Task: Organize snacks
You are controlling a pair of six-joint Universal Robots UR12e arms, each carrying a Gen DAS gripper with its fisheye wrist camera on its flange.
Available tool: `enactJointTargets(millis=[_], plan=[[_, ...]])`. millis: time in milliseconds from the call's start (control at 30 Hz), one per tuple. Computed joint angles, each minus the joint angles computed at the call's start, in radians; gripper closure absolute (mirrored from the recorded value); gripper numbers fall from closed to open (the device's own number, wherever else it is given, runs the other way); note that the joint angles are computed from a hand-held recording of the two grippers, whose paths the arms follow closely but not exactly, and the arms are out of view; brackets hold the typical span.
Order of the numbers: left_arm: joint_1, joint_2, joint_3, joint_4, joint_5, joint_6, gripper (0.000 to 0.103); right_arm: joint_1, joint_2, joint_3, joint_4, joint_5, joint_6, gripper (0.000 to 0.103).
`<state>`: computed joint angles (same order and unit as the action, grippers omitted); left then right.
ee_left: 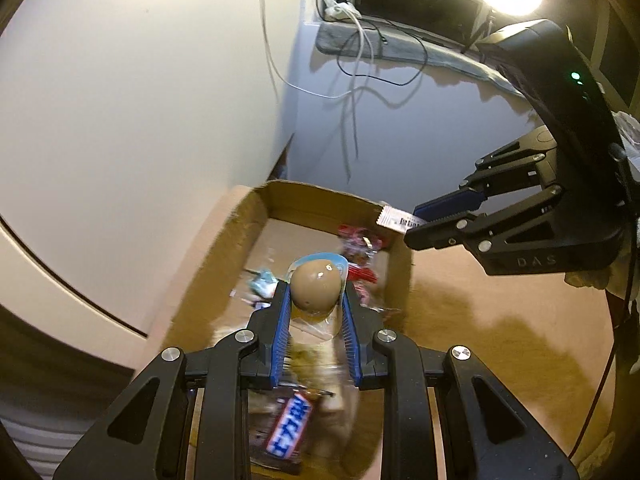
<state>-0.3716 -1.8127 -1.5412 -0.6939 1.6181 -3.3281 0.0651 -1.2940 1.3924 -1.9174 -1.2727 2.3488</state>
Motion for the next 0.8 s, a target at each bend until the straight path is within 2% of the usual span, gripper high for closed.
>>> enactJointTargets(millis=[333, 467, 500, 567, 600, 633, 800], plan=[[0.029, 0.005, 0.001, -0.027, -0.008, -0.011, 0.08, 0.029, 0.04, -0.041, -0.005, -0.026, 0.047, 0.082], [0.033, 0.007, 0.0, -0.035, -0.009, -0.013, 0.075, 0.035, 0.044, -0.044, -0.01, -0.019, 0.057, 0.081], [0.033, 0.008, -0.001, -0.034, -0.008, -0.013, 0.075, 0.036, 0.043, -0.041, -0.014, -0.018, 0.059, 0.079], [0.032, 0.01, -0.001, -0.035, -0.005, -0.011, 0.07, 0.035, 0.036, -0.033, -0.028, -0.018, 0.065, 0.068], [0.031, 0.011, -0.002, -0.035, -0.002, -0.011, 0.067, 0.034, 0.033, -0.028, -0.033, -0.014, 0.067, 0.059], [0.03, 0.013, -0.002, -0.035, 0.002, -0.012, 0.065, 0.032, 0.03, -0.026, -0.035, -0.008, 0.071, 0.056], [0.026, 0.028, -0.007, -0.03, 0.008, -0.015, 0.065, 0.027, 0.005, -0.007, -0.052, 0.001, 0.103, 0.056]])
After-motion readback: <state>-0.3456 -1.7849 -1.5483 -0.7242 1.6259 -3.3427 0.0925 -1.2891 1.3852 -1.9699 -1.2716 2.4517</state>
